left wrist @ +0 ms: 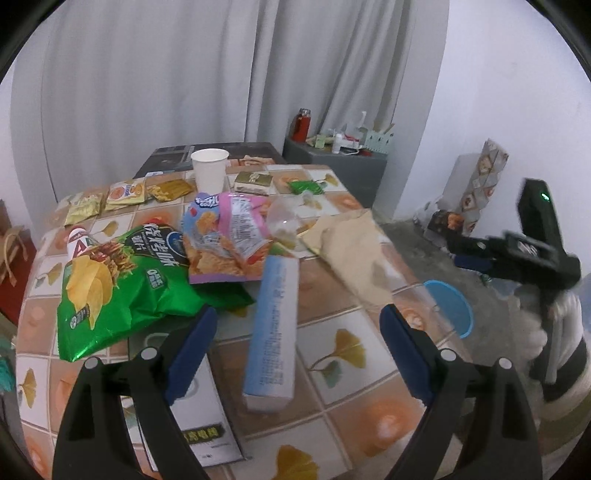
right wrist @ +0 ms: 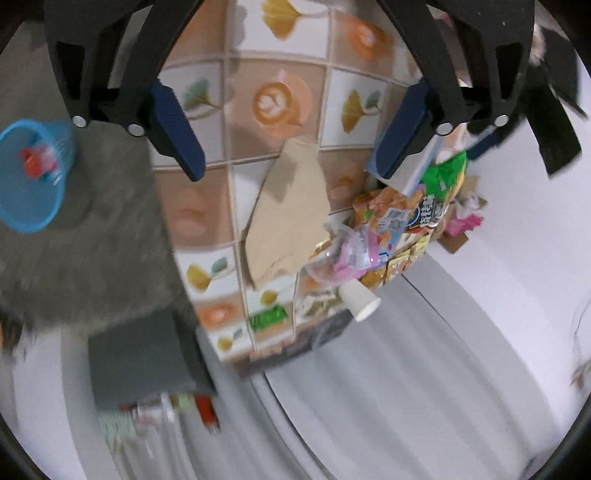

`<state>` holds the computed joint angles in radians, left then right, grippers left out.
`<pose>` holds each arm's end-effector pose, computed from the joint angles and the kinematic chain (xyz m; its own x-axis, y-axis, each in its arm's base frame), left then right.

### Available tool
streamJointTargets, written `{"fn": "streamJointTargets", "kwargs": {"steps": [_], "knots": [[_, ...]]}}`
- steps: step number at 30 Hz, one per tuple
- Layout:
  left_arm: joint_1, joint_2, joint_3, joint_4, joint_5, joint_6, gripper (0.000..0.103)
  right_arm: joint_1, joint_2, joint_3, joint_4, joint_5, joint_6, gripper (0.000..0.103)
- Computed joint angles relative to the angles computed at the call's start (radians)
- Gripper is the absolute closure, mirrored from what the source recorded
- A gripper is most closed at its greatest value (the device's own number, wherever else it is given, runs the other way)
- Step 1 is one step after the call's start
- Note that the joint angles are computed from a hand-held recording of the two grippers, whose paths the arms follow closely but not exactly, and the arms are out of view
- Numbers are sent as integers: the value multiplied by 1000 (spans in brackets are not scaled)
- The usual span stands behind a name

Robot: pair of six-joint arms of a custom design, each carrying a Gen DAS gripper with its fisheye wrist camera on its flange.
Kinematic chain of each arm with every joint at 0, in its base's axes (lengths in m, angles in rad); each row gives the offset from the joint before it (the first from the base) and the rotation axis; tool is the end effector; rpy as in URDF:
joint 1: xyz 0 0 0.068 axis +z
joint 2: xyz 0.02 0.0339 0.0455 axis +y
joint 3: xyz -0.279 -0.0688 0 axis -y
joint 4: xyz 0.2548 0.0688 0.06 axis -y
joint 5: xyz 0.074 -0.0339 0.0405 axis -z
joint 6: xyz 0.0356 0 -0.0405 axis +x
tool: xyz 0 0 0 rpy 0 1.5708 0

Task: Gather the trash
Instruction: 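Move both tools back to the table toward the brown paper bag, then grasp the brown paper bag with the right tool and lift it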

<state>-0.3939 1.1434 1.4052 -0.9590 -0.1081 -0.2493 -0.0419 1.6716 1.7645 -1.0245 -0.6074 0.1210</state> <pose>0.2035 -0.0804 0.4211 -0.6499 0.0045 -0.7600 0.1495 0.9812 -0.1220 0.3583 0.0053 0.3916 -0.8329 0.1341 -0.5369 -0.2068 0.8245 0.5267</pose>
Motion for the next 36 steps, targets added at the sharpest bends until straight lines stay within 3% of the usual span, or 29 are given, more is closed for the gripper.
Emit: {"fn": "streamJointTargets", "kwargs": {"steps": [4,9,14,22,28,31,36], "knots": [[26,24,-21,26,28,9,15,32,137,91,-29,27,64,30],[25,69,-29,45,-5,27,16,67,257,198,-30,100,83,40],[19,106,-23,42,-36,49,28,103,294,243,-10,185,50,46],[16,138,-11,13,-66,66,48,129,303,235,4,210,19,81],[34,144,-10,2,-55,52,63,107,309,242,-1,144,50,99],[33,140,-13,3,-52,52,70,96,293,230,5,125,61,100],[23,129,-20,5,-61,47,72,83,255,208,19,108,73,101]]}}
